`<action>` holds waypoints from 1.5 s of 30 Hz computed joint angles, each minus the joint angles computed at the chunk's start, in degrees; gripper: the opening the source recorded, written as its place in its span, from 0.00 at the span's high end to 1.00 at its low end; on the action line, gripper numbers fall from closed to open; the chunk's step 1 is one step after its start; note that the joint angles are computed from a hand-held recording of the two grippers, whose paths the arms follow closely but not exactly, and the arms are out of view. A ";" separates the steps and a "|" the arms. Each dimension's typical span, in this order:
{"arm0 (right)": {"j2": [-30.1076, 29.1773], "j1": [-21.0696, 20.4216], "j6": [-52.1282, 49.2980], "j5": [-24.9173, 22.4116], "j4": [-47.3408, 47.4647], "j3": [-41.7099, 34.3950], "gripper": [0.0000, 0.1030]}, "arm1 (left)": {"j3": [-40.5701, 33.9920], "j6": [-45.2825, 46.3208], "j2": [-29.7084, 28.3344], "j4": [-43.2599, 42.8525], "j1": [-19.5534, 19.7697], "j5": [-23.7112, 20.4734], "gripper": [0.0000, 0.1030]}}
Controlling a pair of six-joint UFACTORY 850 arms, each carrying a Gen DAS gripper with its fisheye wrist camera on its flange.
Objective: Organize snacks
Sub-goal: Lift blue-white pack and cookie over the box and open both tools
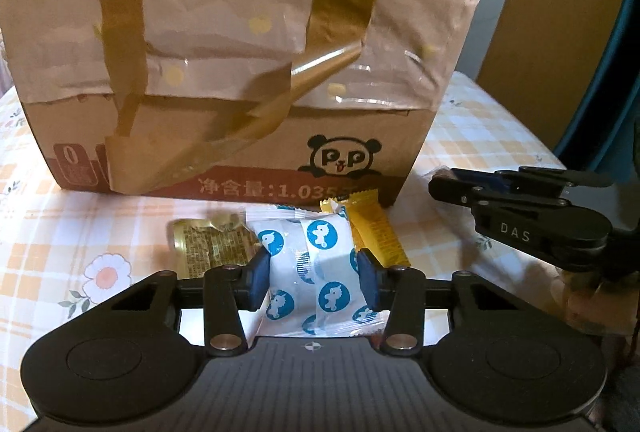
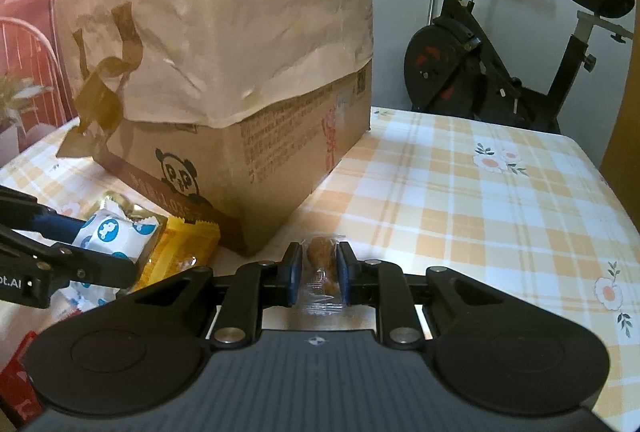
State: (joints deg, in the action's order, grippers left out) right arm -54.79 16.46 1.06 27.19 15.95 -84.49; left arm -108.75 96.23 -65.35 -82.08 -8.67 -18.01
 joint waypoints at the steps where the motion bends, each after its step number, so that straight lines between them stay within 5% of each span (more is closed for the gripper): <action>1: 0.16 -0.10 1.25 0.81 -0.97 0.44 0.80 | 0.24 0.59 0.17 -0.63 0.09 -0.28 0.54; 12: 1.74 -0.56 9.19 10.01 -8.95 4.95 0.80 | 4.88 7.42 3.69 -6.05 0.76 -1.42 0.54; 21: 1.91 0.50 3.33 9.84 -2.89 5.00 0.80 | 7.86 13.45 6.14 -10.23 2.72 -2.29 0.54; 30: 3.62 1.90 -0.90 5.56 1.81 5.43 0.80 | 8.98 16.38 8.18 -12.13 6.58 -7.68 0.54; 39: 10.81 4.87 -0.13 9.85 2.89 10.21 0.80 | 11.12 26.11 12.14 -18.61 10.68 -14.98 0.54; 45: 14.28 5.01 2.38 14.65 -1.40 8.46 0.80 | 4.94 26.67 11.24 -21.21 11.31 -17.88 0.54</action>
